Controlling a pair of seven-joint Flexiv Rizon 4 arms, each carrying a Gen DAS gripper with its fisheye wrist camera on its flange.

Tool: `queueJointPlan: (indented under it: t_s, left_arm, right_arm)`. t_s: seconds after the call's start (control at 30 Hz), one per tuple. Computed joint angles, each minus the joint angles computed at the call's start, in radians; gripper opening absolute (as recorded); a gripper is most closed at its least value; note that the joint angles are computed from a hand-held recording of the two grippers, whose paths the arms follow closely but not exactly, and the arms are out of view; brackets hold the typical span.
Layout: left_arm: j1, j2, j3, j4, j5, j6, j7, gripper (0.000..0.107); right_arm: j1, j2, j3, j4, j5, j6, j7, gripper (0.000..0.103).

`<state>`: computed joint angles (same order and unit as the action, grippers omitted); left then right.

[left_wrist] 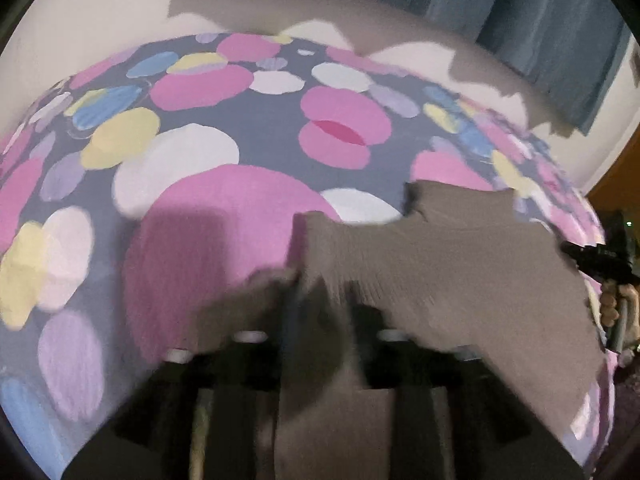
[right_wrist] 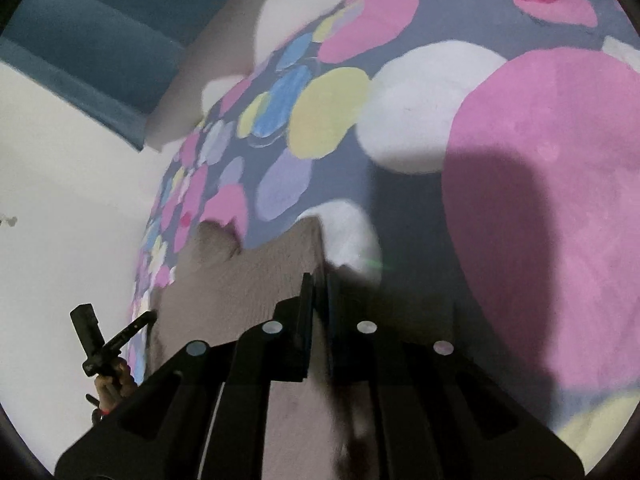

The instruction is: Fold small clothes

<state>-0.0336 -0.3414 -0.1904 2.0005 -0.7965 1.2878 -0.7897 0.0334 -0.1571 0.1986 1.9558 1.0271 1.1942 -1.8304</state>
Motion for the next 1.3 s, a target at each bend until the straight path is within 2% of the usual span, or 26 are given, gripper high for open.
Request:
queueJointPlan:
  t_s: [0.03,0.07,0.13,0.2,0.27,0.3,0.37,0.43,0.57,0.67,0.73,0.8,0.83,0.87,0.9,0.93,1.0,1.2,1.3]
  left_arm:
    - [0.019,0.038,-0.037,0.049,-0.077,0.026,0.057,0.063]
    - [0.026,0.076,-0.060,0.095,-0.162,0.040,0.114,0.064]
    - [0.019,0.164,-0.050,0.188,-0.274,-0.007,0.168,0.064]
    - [-0.004,0.227,-0.014,0.256,-0.312,-0.039,0.152,0.065]
    - [-0.031,0.293,0.021,0.330,-0.396,-0.076,0.142,0.066]
    - [-0.042,0.316,0.041,0.356,-0.423,-0.105,0.120,0.067]
    - [-0.076,0.367,0.076,0.414,-0.522,-0.145,0.100,0.067]
    - [-0.110,0.393,0.103,0.448,-0.575,-0.160,0.079,0.068]
    - [-0.181,0.402,0.137,0.466,-0.675,-0.194,0.080,0.075]
    - [-0.219,0.374,0.130,0.447,-0.733,-0.149,0.099,0.076]
    - [-0.238,0.341,0.121,0.419,-0.792,-0.118,0.115,0.076]
    - [-0.256,0.311,0.112,0.389,-0.869,-0.090,0.142,0.075]
    - [-0.258,0.306,0.116,0.385,-0.878,-0.086,0.151,0.062]
    - [-0.263,0.294,0.115,0.377,-0.867,-0.062,0.149,0.050]
    - [-0.260,0.273,0.116,0.369,-0.796,-0.037,0.106,0.025]
    - [-0.255,0.263,0.120,0.365,-0.766,-0.042,0.086,0.013]
    - [-0.248,0.247,0.121,0.359,-0.758,-0.045,0.060,0.007]
    - [-0.244,0.291,0.133,0.380,-0.739,-0.023,0.078,0.006]
    - [-0.232,0.292,0.142,0.392,-0.719,-0.024,0.092,0.006]
  right_arm:
    - [0.001,0.027,0.006,0.027,0.000,0.014,0.005,0.025]
    - [0.005,0.058,0.009,0.061,0.001,0.026,0.015,0.030]
    - [0.025,0.134,0.013,0.145,-0.001,0.049,0.050,0.031]
    - [0.056,0.203,0.019,0.230,-0.022,0.095,0.105,0.033]
    - [0.075,0.292,0.025,0.314,-0.021,0.095,0.147,0.037]
    - [0.087,0.326,0.031,0.347,-0.012,0.111,0.173,0.040]
    - [0.115,0.399,0.036,0.410,0.031,0.117,0.208,0.041]
    - [0.140,0.443,0.050,0.455,0.039,0.135,0.255,0.042]
    - [0.215,0.493,0.024,0.490,0.077,0.137,0.262,0.049]
    - [0.273,0.480,-0.015,0.479,0.111,0.155,0.249,0.051]
    - [0.329,0.468,-0.078,0.458,0.192,0.155,0.180,0.051]
    - [0.348,0.449,-0.100,0.443,0.249,0.161,0.159,0.050]
    - [0.355,0.433,-0.105,0.430,0.281,0.168,0.140,0.049]
    - [0.356,0.415,-0.101,0.417,0.297,0.176,0.124,0.043]
    - [0.349,0.406,-0.087,0.415,0.284,0.184,0.138,0.034]
    - [0.345,0.386,-0.071,0.409,0.261,0.197,0.164,0.029]
    - [0.341,0.359,-0.058,0.400,0.241,0.211,0.184,0.008]
    - [0.346,0.391,-0.021,0.445,0.168,0.274,0.278,0.005]
    - [0.369,0.394,-0.059,0.460,0.182,0.267,0.257,0.005]
